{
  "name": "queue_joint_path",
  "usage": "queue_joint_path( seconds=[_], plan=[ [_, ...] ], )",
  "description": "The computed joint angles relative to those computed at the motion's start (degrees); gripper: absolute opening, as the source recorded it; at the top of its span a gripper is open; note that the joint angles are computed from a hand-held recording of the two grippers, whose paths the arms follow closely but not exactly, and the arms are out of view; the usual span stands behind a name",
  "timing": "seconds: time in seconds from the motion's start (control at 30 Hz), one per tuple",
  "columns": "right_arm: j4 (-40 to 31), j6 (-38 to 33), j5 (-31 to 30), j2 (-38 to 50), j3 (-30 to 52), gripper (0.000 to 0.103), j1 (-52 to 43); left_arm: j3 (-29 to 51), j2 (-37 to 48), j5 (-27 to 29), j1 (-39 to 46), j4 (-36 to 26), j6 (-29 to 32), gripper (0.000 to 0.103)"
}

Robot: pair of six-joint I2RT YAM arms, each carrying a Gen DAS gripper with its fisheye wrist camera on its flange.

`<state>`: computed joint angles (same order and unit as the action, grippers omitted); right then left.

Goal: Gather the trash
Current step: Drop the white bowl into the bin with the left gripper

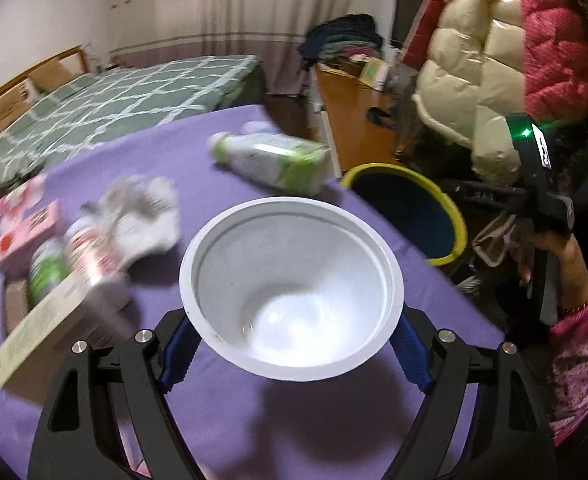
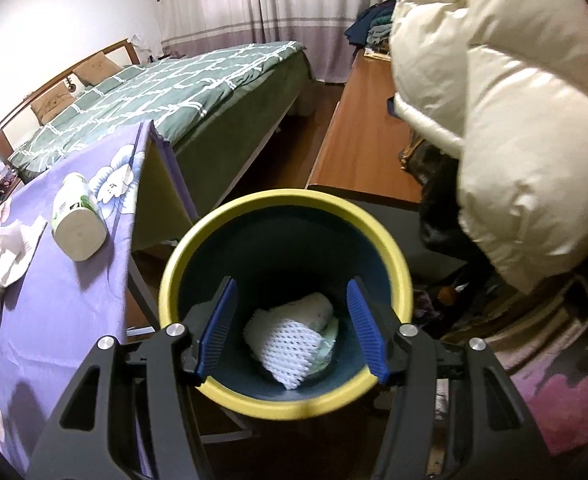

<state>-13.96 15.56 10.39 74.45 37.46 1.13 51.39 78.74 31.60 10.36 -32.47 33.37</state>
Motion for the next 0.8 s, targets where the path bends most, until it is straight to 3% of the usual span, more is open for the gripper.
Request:
queue_joint_path(
  seconds=[0.27, 0.4, 0.73, 0.8],
  plan=[
    [-0.63, -4.58, -1.23, -4.86, -3.85, 0.055, -6.51, 7.6, 7.4, -6.78, -19.75, 3.58, -9.81, 0.081],
    [-0.26, -7.16, -3.72, -5.92, -5.35, 0.055, -10.75, 13.73, 15.23, -10.99, -28.42, 5.91, -14.4, 0.082],
    [1.11, -11.56, -8.27, -4.63, -6.23, 0.055, -17.39, 26.04, 30.91, -17.66, -38.85, 6.84, -20.19, 0.082],
    [1.25, -11.63, -8.31, -4.06, -5.92, 0.055, -17.4, 28.16, 32.81, -19.46, -39.89, 6.48, -20.95, 0.092]
  ],
)
